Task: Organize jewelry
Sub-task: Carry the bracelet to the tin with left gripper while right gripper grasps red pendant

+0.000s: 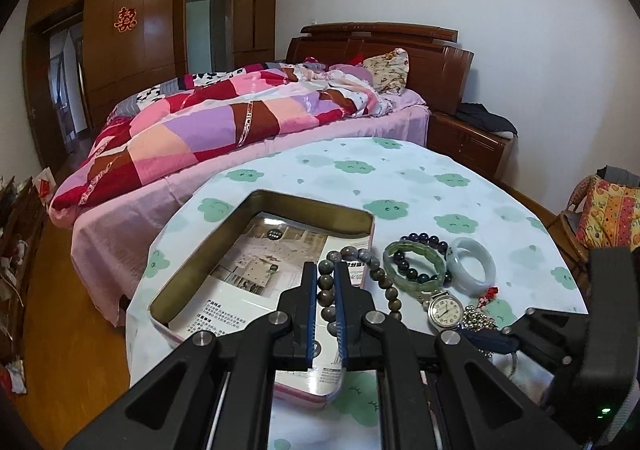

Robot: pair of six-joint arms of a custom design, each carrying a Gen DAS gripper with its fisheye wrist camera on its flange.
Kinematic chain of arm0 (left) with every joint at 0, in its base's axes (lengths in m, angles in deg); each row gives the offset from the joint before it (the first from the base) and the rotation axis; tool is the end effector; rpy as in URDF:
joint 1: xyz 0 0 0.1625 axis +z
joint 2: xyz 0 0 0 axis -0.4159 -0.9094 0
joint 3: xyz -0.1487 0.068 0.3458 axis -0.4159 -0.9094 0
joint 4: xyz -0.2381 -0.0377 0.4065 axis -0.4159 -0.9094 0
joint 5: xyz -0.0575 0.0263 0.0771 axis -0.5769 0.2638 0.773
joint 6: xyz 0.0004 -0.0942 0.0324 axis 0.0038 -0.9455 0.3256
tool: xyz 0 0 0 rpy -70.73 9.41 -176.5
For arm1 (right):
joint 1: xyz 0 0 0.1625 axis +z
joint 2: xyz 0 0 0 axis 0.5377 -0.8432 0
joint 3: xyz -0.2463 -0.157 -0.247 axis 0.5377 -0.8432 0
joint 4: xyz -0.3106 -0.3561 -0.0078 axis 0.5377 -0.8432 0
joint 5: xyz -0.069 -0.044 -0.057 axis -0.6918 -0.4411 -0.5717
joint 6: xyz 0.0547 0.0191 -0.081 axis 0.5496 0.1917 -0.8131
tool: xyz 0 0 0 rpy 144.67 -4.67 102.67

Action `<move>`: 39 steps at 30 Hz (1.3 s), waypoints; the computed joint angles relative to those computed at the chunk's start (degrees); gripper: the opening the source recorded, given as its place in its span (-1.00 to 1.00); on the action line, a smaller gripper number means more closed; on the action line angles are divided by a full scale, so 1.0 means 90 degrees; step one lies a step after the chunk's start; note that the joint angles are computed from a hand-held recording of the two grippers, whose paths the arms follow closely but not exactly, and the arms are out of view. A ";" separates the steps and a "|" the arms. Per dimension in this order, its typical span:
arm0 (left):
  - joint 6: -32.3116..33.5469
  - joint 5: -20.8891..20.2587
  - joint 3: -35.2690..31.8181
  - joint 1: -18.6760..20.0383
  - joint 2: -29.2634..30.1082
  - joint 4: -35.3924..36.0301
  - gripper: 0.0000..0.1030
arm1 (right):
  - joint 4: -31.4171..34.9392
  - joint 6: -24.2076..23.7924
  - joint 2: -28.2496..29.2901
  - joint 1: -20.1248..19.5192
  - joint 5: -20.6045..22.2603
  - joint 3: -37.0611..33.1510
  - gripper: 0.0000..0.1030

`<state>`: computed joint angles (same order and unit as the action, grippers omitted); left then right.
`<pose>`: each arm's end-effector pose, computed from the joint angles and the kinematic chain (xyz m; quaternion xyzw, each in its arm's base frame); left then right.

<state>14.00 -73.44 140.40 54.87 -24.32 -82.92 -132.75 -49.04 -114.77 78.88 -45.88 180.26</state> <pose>-0.2400 -0.3796 0.1515 0.3160 0.8501 -0.3439 0.2432 0.2159 -0.3547 0.1028 0.3123 -0.8569 0.2390 0.3332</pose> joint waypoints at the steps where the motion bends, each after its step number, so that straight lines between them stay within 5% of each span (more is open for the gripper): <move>1: -0.0004 0.0003 0.0012 0.0017 -0.0020 0.0003 -0.86 | -0.0028 -0.0025 0.0047 0.0004 -0.0073 -0.0018 0.03; 2: -0.0018 -0.0002 0.0011 0.0042 -0.0032 0.0004 -0.86 | -0.0004 -0.0018 0.0052 0.0002 -0.0118 -0.0023 -0.01; 3: -0.0026 -0.0007 0.0009 0.0061 -0.0041 -0.0006 -0.86 | -0.0104 -0.0070 0.0106 0.0023 -0.0216 -0.0045 -0.30; 4: -0.0038 -0.0002 0.0016 0.0067 -0.0071 0.0001 -0.86 | -0.0243 -0.0138 0.0128 0.0063 -0.0298 -0.0038 -0.85; 5: -0.0035 0.0000 0.0015 0.0080 -0.0089 0.0000 -0.86 | -0.0315 -0.0203 0.0056 0.0068 -0.0264 -0.0010 -0.95; 17: -0.0022 0.0047 0.0018 0.0116 -0.0243 -0.0058 -0.86 | -0.0272 0.0135 -0.0711 0.0212 0.0197 0.0106 -0.96; 21: 0.0000 0.0056 -0.0025 0.0142 -0.0295 0.0012 -0.86 | 0.0515 0.0410 -0.0791 0.0190 0.0203 -0.0044 -0.91; 24: 0.0006 0.0171 -0.0017 0.0126 -0.0342 0.0063 -0.86 | 0.1038 0.0733 -0.0900 0.0174 0.0265 0.0035 -0.29; 37: -0.0263 0.0243 -0.0003 0.0226 -0.0462 0.0371 -0.86 | 0.1688 0.1178 -0.0570 0.0050 -0.0100 0.0087 -0.48; 38: -0.0270 0.0257 -0.0003 0.0219 -0.0466 0.0382 -0.86 | 0.1646 0.1140 -0.0534 0.0090 -0.0172 0.0087 -0.52; 39: -0.0278 0.0259 -0.0001 0.0216 -0.0473 0.0393 -0.86 | 0.1572 0.1081 -0.0476 0.0132 -0.0298 0.0073 -0.78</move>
